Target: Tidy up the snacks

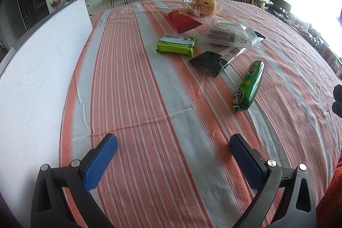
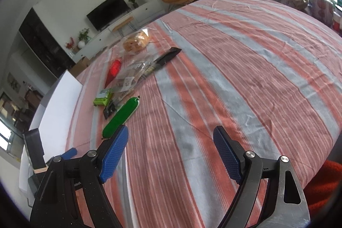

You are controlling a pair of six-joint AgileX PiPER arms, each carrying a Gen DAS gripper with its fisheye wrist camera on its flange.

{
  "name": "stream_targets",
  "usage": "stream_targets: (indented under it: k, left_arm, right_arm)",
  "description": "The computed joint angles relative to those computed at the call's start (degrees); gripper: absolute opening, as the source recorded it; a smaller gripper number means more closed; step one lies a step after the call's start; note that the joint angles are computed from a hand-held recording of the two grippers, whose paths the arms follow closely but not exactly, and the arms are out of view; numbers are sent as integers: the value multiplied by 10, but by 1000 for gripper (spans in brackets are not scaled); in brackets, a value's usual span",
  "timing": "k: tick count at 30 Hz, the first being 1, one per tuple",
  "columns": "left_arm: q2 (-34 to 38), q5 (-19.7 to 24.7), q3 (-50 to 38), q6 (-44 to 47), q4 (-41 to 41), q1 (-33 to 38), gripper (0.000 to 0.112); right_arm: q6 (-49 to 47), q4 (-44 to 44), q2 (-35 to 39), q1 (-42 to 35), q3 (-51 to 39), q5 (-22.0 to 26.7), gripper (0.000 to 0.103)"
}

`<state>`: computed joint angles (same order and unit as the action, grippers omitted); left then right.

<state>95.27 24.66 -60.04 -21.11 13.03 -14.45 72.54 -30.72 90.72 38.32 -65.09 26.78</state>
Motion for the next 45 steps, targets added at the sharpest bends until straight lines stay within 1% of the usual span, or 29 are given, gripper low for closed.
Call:
stream_targets:
  k: [3, 8, 14, 17, 21, 25, 45]
  left_arm:
    - [1, 1, -1, -1, 1, -1, 103]
    - [0, 0, 0, -1, 0, 0, 103]
    - [0, 1, -1, -1, 1, 0, 103]
    - [0, 1, -1, -1, 0, 0, 103]
    - [0, 1, 0, 0, 0, 0, 103]
    - [0, 1, 0, -1, 1, 0, 103]
    - [0, 1, -1, -2, 1, -1, 103]
  right_arm:
    - [55, -54, 2, 17, -5, 28, 85]
    - [106, -109, 4, 37, -9, 66, 85]
    - [136, -144, 0, 49, -5, 101, 85]
    - [131, -136, 0, 43, -2, 102, 85]
    - [119, -113, 4, 28, 0, 87, 85]
    - [84, -88, 22, 25, -19, 84, 85]
    - [67, -73, 27, 26, -25, 79, 85]
